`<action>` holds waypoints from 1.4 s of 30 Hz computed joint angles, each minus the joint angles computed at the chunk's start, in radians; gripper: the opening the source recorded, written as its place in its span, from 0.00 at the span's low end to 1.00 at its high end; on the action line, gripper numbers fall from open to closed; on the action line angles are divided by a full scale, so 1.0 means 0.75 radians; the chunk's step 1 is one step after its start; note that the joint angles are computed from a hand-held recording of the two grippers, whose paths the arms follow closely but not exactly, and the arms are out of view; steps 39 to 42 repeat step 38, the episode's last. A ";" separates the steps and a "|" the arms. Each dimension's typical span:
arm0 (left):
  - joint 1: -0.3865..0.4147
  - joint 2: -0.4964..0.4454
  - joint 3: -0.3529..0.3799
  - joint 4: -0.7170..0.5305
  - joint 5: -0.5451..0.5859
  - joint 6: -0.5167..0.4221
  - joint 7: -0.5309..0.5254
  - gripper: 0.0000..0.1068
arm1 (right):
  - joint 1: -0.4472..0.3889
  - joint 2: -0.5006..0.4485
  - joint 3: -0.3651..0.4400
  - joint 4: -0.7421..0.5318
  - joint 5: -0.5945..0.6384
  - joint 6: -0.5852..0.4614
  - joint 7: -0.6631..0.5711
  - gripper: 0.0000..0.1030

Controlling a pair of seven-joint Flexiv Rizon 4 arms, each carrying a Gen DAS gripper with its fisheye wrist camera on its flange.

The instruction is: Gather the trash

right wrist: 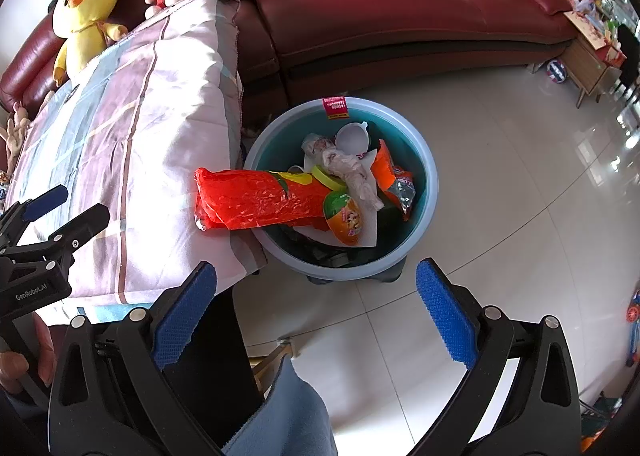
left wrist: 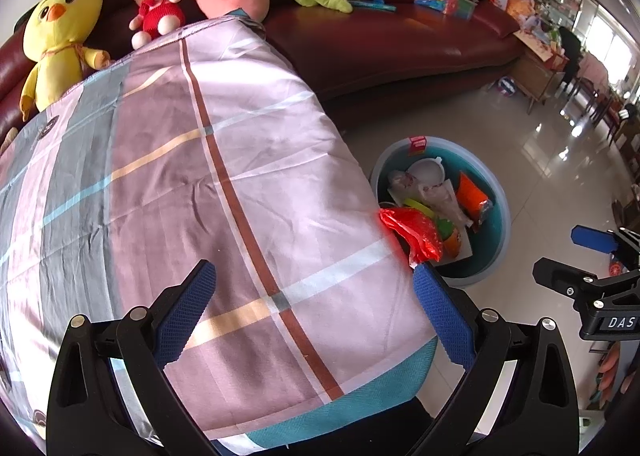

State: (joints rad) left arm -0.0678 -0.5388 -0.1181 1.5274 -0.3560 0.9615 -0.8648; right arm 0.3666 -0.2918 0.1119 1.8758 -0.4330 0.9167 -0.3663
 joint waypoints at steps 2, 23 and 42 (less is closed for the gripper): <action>0.000 0.000 0.001 -0.002 0.001 -0.005 -0.003 0.93 | -0.001 -0.002 0.000 -0.002 0.002 -0.002 -0.004 0.93; -0.003 0.007 0.011 0.017 0.022 0.026 -0.023 0.93 | -0.002 -0.008 0.000 0.003 0.016 -0.003 -0.009 0.93; -0.001 -0.005 0.023 -0.009 0.051 -0.017 -0.074 0.93 | 0.005 -0.011 -0.004 -0.003 -0.006 -0.037 -0.002 0.93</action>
